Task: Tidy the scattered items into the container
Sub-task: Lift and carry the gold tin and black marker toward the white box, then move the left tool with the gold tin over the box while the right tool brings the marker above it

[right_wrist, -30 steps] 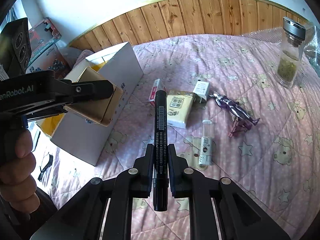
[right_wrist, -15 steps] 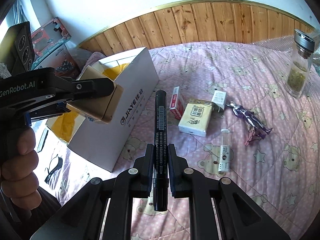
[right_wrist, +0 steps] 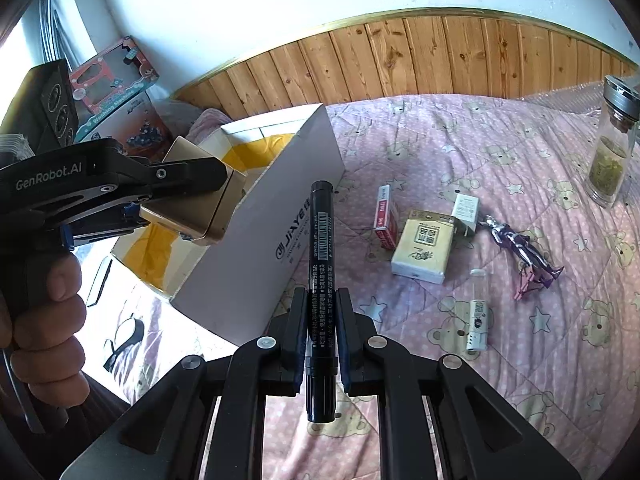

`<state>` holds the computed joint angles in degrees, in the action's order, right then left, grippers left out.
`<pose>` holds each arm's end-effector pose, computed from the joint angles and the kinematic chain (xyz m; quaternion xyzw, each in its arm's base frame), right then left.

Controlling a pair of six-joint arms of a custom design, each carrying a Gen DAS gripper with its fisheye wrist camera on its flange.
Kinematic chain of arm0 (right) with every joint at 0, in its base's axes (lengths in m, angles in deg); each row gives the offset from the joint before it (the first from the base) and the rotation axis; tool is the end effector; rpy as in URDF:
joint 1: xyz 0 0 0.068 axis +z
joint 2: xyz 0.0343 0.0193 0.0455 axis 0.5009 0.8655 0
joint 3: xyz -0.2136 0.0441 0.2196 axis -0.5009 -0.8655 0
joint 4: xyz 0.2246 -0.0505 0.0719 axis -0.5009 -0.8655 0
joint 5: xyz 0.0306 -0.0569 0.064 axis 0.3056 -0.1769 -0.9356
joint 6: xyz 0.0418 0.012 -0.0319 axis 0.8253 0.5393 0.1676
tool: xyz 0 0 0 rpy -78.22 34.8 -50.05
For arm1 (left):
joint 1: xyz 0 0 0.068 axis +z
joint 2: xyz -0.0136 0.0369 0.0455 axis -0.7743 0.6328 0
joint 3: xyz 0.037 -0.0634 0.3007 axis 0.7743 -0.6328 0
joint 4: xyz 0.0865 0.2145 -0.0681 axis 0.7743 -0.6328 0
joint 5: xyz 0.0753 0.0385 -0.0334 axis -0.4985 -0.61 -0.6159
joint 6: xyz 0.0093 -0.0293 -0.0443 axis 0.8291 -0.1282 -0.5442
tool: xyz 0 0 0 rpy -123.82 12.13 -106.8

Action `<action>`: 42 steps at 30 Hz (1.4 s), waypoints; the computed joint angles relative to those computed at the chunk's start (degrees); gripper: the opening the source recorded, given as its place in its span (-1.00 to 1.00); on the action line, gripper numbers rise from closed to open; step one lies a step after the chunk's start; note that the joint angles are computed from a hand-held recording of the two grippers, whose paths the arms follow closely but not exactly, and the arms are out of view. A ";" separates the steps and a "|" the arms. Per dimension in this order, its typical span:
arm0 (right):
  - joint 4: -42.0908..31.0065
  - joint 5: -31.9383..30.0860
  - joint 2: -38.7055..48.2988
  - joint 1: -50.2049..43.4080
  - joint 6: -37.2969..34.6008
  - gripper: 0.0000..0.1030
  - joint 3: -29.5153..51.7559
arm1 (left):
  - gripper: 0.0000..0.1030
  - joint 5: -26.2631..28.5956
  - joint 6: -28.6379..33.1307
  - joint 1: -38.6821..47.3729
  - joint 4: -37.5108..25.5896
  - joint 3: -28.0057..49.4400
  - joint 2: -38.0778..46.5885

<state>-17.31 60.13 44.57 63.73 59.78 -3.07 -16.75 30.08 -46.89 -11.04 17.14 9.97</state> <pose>0.2545 0.1705 0.2247 -0.0866 0.9173 0.1967 0.3352 0.3336 0.0048 0.2872 0.0224 0.9270 -0.2409 0.2864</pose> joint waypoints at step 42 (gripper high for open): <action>-10.72 -2.82 9.95 5.93 1.25 -0.72 24.05 | -0.01 8.82 2.13 16.37 -7.39 16.28 7.24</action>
<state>-28.03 57.31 54.52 69.66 61.02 20.98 -7.93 32.21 -30.52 -18.43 33.42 17.21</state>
